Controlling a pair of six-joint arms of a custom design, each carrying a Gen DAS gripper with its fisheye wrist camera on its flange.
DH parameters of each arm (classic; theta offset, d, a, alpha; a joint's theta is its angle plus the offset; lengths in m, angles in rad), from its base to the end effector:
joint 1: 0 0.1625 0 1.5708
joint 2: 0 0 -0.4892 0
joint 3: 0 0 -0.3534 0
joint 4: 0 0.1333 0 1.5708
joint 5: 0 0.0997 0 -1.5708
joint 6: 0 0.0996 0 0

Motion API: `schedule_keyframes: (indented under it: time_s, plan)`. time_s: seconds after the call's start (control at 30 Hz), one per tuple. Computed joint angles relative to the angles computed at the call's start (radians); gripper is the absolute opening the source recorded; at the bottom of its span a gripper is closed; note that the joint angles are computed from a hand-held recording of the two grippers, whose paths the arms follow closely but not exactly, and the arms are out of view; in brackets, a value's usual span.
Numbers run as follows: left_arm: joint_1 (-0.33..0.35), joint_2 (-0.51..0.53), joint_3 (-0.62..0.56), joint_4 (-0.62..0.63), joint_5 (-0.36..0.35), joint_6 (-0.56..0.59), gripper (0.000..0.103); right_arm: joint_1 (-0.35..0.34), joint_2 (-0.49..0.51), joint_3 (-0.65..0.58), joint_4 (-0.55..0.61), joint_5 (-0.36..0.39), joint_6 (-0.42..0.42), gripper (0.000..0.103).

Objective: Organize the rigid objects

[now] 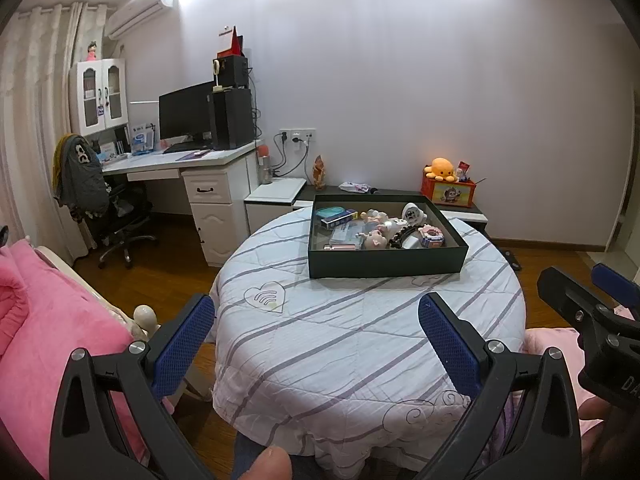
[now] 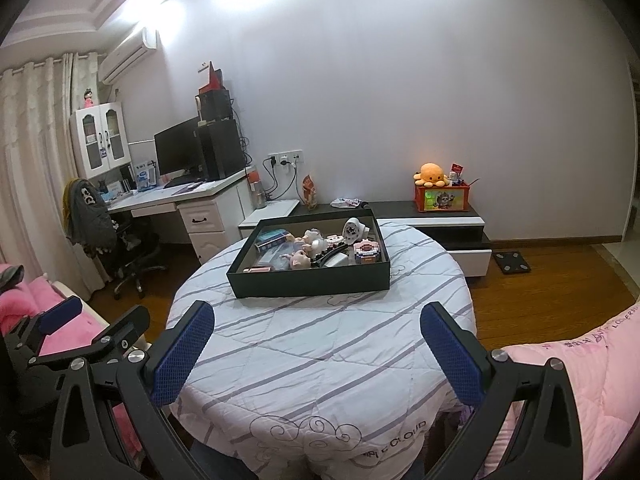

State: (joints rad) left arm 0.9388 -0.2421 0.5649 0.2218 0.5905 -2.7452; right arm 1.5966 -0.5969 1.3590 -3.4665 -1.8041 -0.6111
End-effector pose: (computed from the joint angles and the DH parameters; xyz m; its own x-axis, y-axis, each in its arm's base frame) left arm -0.3018 -0.7778 0.0537 -0.6834 -0.0640 -0.7272 0.6178 0.4799 -0.6229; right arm 0.1306 -0.7871 0.2428 -0.7947 -0.0919 0.6000 -0.5701 0.4524 -0.6858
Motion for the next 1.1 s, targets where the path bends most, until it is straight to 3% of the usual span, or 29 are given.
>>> schedule_keyframes:
  time_s: [0.57, 1.1]
  plan:
    - [0.01, 0.02, -0.083, 0.121, 0.024, -0.07, 0.103, 0.002, 0.002, -0.003, 0.0, 0.0, -0.002, 0.103]
    - [0.009, 0.027, -0.097, 0.129, 0.017, -0.057, 0.103, 0.003, 0.002, -0.006, 0.0, -0.006, -0.003, 0.103]
